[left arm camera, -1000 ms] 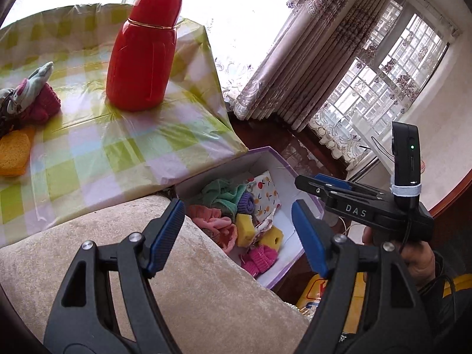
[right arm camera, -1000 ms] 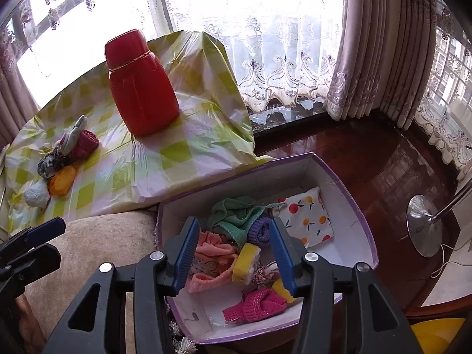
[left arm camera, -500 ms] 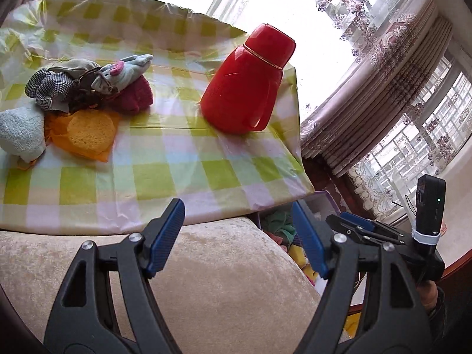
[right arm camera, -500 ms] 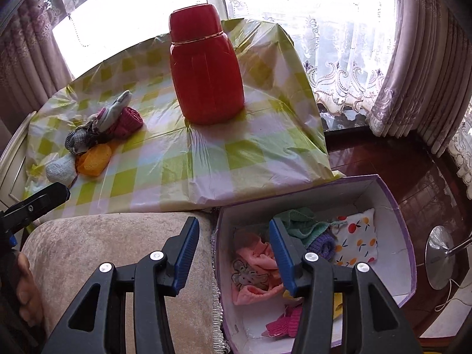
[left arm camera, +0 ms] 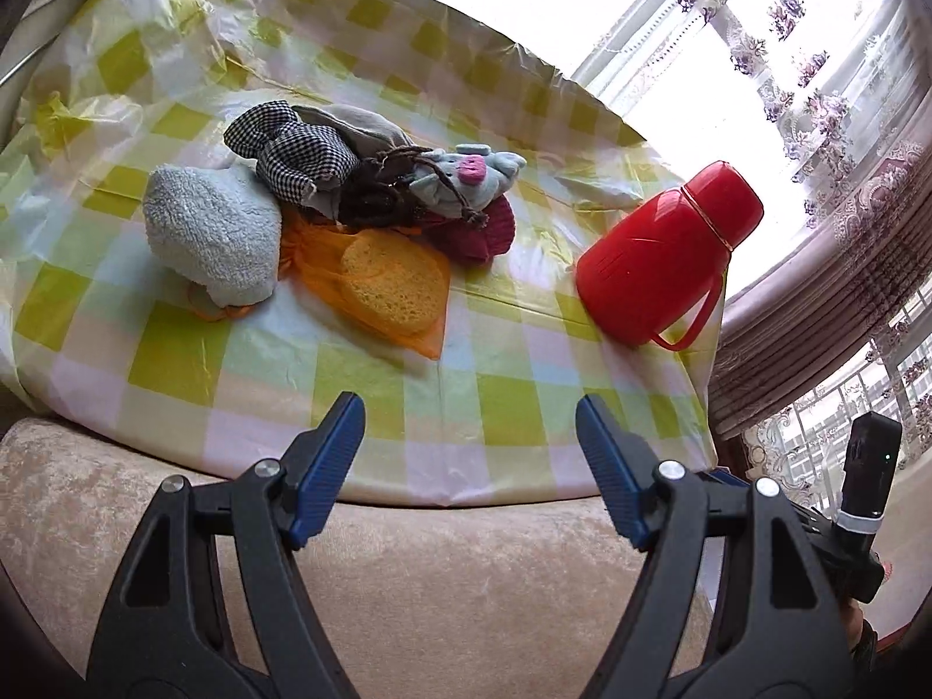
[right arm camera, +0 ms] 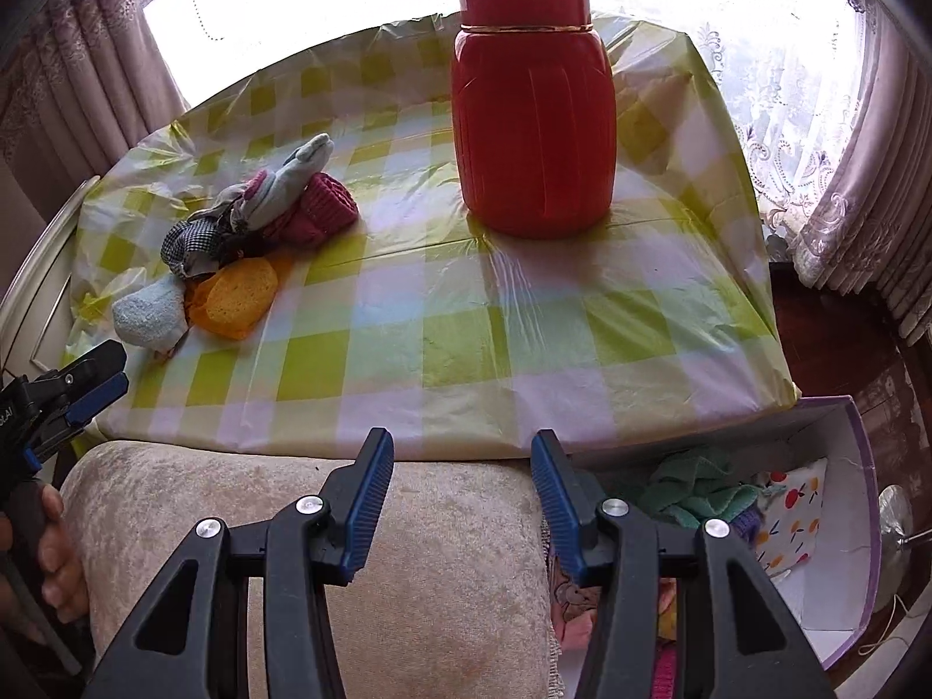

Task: Organize soft objects
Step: 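Move both open grippers back over the pile on the cushion, then grasp the light blue terry cloth with the left gripper while the right gripper grasps the blue mouse mitten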

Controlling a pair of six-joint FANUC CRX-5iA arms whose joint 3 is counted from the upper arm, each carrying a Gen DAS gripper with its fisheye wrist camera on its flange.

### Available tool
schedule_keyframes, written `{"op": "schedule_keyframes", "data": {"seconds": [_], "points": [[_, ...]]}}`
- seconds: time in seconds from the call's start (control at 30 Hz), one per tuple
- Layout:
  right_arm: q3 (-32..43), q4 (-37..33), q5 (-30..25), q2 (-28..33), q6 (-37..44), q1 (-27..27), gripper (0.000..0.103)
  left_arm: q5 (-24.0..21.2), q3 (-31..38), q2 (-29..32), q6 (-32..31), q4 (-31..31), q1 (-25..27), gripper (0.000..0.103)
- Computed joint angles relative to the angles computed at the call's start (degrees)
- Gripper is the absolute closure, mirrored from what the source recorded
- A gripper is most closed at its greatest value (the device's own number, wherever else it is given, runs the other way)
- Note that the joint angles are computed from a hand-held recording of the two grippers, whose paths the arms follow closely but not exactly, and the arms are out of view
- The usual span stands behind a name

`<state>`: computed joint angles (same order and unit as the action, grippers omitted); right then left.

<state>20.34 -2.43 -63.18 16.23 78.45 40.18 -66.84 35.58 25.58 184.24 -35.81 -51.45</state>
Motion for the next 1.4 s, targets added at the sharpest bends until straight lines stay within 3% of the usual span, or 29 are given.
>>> {"op": "schedule_keyframes", "data": {"seconds": [0.47,0.97,1.4], "points": [[11.4,-1.11,-2.79,9.16,0.4,2.92,0.046,-5.9,-6.64,-4.73,10.17,-3.29,1.82,0.026],[27.38,-1.54,-2.25,19.95,-2.99,5.33,0.041,-9.96,-8.54,-6.87,10.89,-5.92,4.55,0.026],[52.37,-4.77,-10.51,35.41,-8.73,5.38,0.039,-3.58,-14.16,-8.41,11.8,-1.53,9.37,0.026]]}}
